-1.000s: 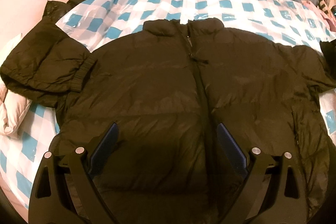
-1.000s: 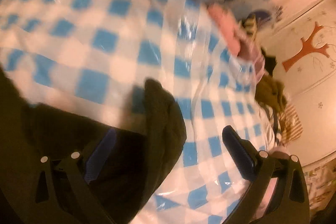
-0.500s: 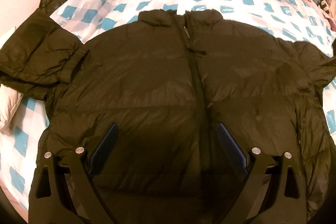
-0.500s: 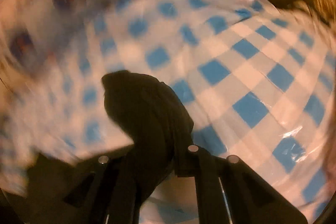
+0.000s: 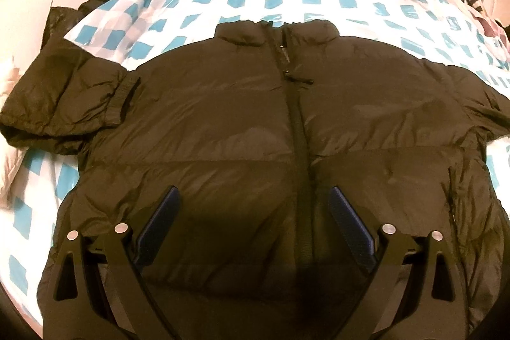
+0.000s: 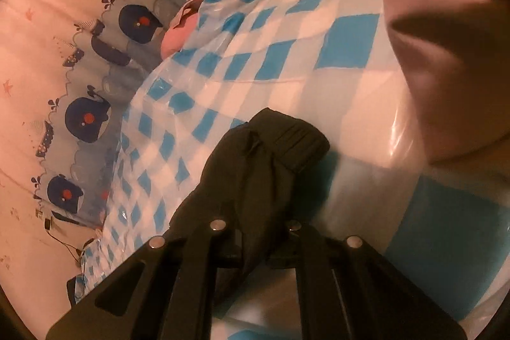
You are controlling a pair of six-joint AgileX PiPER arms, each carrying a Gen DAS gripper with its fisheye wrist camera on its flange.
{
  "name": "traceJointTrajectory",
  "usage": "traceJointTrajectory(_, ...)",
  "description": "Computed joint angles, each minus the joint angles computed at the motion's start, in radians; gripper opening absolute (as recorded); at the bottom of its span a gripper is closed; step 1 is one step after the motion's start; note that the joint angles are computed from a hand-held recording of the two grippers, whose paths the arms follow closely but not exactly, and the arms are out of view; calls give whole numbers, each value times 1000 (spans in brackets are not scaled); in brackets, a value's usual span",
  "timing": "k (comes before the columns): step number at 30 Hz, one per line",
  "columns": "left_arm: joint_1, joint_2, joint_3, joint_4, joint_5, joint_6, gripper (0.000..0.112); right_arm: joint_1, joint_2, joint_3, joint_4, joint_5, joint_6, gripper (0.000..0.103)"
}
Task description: Fold large clothes
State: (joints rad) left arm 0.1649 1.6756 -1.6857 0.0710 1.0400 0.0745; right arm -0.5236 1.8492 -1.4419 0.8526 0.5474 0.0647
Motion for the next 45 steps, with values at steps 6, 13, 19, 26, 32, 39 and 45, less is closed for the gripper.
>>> traceJointTrajectory(6,7,7,1,-9,8,17,91,13,22,-123,-204,67,208,17)
traceJointTrajectory(13,17,9,5,-15,2,31,91,32,-288,167,-460,-133,413,54)
traceJointTrajectory(19,3,-1,22,-8,-7,36,91,196,-357,58,-815,-84,515,77)
traceJointTrajectory(26,5,-7,10,46,-23,47,91,375,30,-176,-837,247,462,80)
traceJointTrajectory(32,28,-54,122,581,-339,30,91,581,-147,-139,-920,111,522,80)
traceJointTrajectory(39,264,-6,177,519,-676,589,91,912,-33,-303,-511,-23,198,88)
traceJointTrajectory(45,365,104,111,25,-779,1188,91,1024,219,-477,-359,13,64,89)
